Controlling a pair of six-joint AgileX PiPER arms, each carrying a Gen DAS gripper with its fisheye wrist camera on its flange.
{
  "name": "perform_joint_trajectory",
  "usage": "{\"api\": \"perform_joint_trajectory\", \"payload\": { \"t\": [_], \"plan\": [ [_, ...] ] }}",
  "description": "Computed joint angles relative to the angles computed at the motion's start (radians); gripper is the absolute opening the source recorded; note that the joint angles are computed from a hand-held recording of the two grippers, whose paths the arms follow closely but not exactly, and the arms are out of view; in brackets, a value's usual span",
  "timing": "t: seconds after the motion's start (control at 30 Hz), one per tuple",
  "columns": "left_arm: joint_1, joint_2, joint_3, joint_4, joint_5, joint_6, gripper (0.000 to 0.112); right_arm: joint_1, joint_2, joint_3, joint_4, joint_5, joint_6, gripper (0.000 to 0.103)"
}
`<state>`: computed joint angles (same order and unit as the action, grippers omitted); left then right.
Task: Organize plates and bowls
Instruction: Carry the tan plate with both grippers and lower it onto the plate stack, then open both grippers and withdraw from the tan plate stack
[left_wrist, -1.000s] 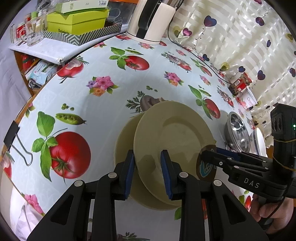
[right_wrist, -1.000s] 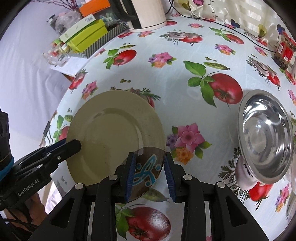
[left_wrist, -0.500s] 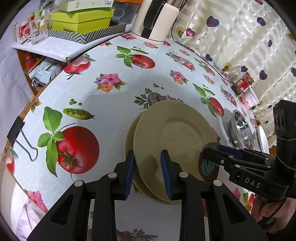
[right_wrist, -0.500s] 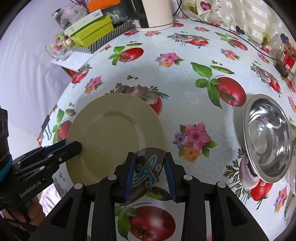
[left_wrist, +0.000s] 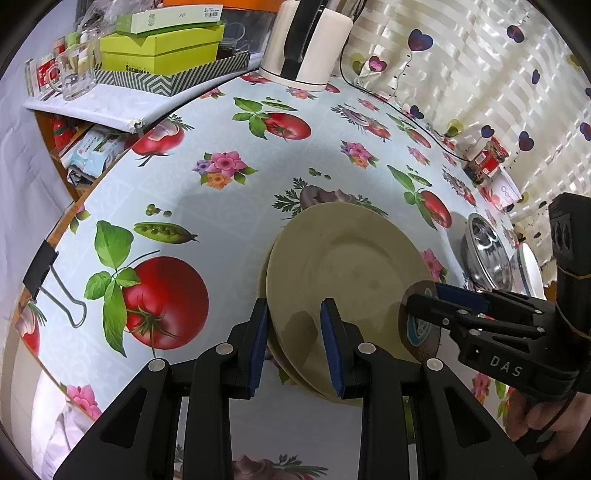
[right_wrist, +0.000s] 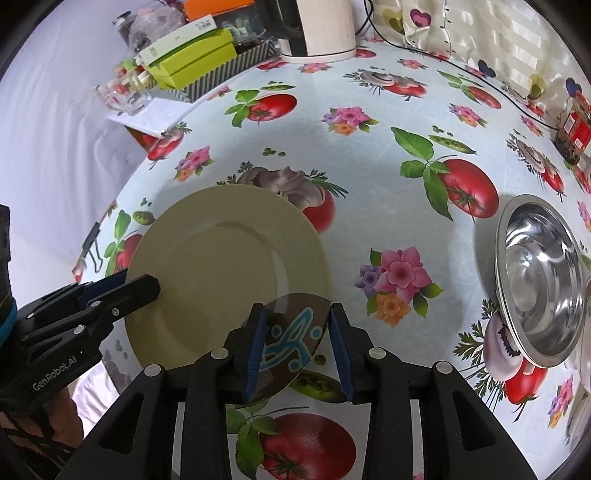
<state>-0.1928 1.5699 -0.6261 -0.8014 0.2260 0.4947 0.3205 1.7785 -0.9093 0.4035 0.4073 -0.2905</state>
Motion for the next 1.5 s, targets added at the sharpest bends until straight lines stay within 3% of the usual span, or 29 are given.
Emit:
{"api": "perform_joint_trajectory", "payload": {
  "t": [0.17,0.4,0.8,1.27,1.5],
  "plan": [
    [0.001,0.002,0.000,0.043,-0.009,-0.038,0.029,-0.003,-0.019,0.019,0.038,-0.018,-0.042,0.035],
    [0.028,0.002,0.002,-0.059,0.004,0.073,0.030,-0.017,-0.050,0.040,0.107,-0.034,-0.112,0.035],
    [0.034,0.004,0.003,-0.076,0.008,0.098,0.030,-0.017,-0.043,0.057,0.165,-0.052,-0.169,0.033],
    [-0.024,-0.103,0.009,0.075,0.023,-0.064,0.030,-0.109,-0.236,0.197,0.380,-0.042,-0.402,0.034],
    [-0.090,-0.108,-0.015,0.134,0.030,-0.132,0.030,-0.179,-0.324,0.263,0.397,-0.020,-0.433,0.040]
  ]
}}
